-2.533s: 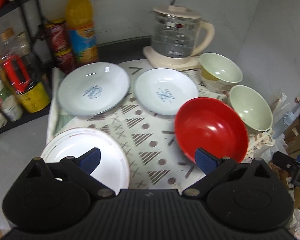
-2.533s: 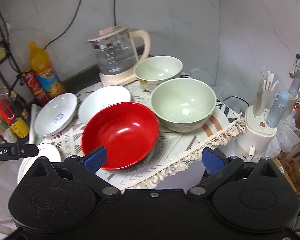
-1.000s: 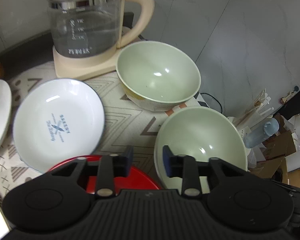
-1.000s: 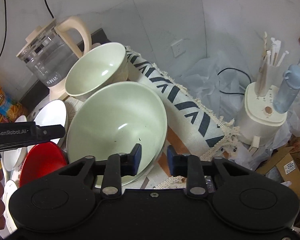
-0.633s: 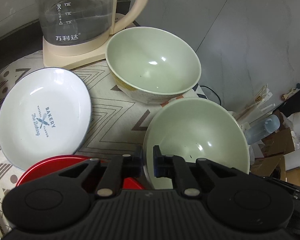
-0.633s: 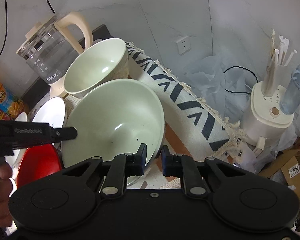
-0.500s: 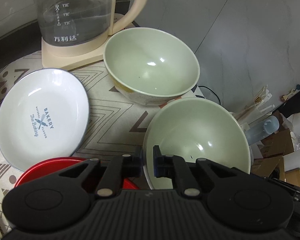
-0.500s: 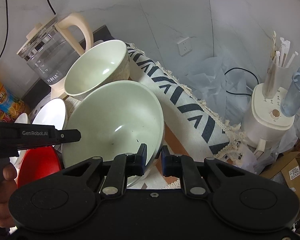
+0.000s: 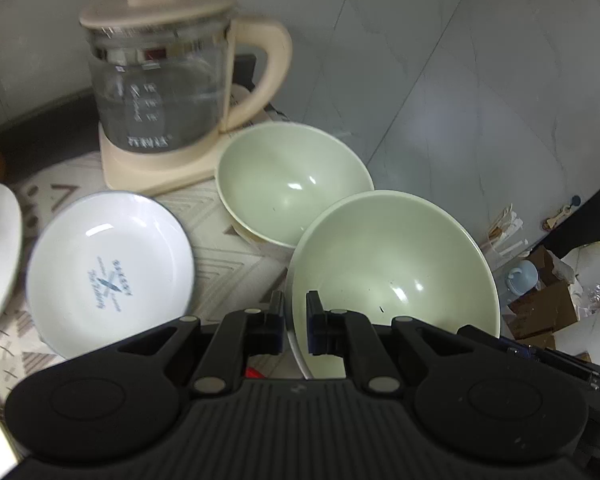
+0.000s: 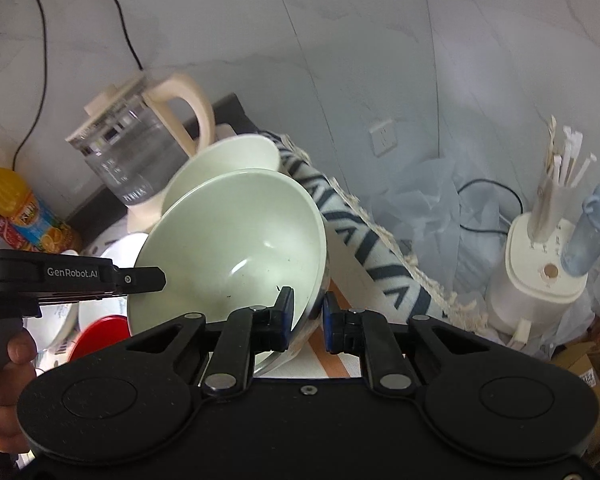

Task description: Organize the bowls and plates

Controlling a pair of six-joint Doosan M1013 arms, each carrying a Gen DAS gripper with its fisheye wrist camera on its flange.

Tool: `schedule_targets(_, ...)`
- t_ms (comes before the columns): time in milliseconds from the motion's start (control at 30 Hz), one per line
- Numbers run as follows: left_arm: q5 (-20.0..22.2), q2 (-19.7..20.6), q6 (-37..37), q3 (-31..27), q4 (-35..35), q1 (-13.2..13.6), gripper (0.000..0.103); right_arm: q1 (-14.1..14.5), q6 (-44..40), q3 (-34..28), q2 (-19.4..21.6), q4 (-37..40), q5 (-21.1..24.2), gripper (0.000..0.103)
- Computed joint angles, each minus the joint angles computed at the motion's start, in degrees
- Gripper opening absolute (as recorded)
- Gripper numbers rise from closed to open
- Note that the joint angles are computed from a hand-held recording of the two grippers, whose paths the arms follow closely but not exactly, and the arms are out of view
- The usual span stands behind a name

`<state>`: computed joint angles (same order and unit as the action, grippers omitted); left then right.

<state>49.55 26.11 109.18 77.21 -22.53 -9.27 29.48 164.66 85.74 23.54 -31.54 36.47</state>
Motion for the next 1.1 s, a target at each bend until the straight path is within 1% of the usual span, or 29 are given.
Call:
schedule_targets(233, -1.52, -1.87, 0.62, 0.86, -0.79, 1.32, 0.009, 0.74, 2.19, -0.7, -0.35, -3.51, -1.47, 0.015)
schedule_targets(400, -1.73, -3.11, 0.24, 1.37, -0.85, 2.64, 0.009, 1.8, 3.56, -1.51, -0.4, -5.86, -1.75, 0.015)
schedule_targets(667, -1.28, -4.81, -0.81, 2.27, -0.14, 4.86, 0.009, 3.45, 2.27, -3.69, 0.21, -6.19, -1.87, 0.015)
schedule_targets(900, -0.85, -6.24, -0.89, 4.32, 0.1, 6.72, 0.009, 5.04, 0.55, -5.57, 1.2, -4.67, -0.87, 0.015)
schedule_targets(1100, 0.15, -6.59, -1.14, 5.8, 0.3, 8.05, 0.009, 6.47, -0.26, -6.45, 1.95, -3.43, 0.32, 0.015)
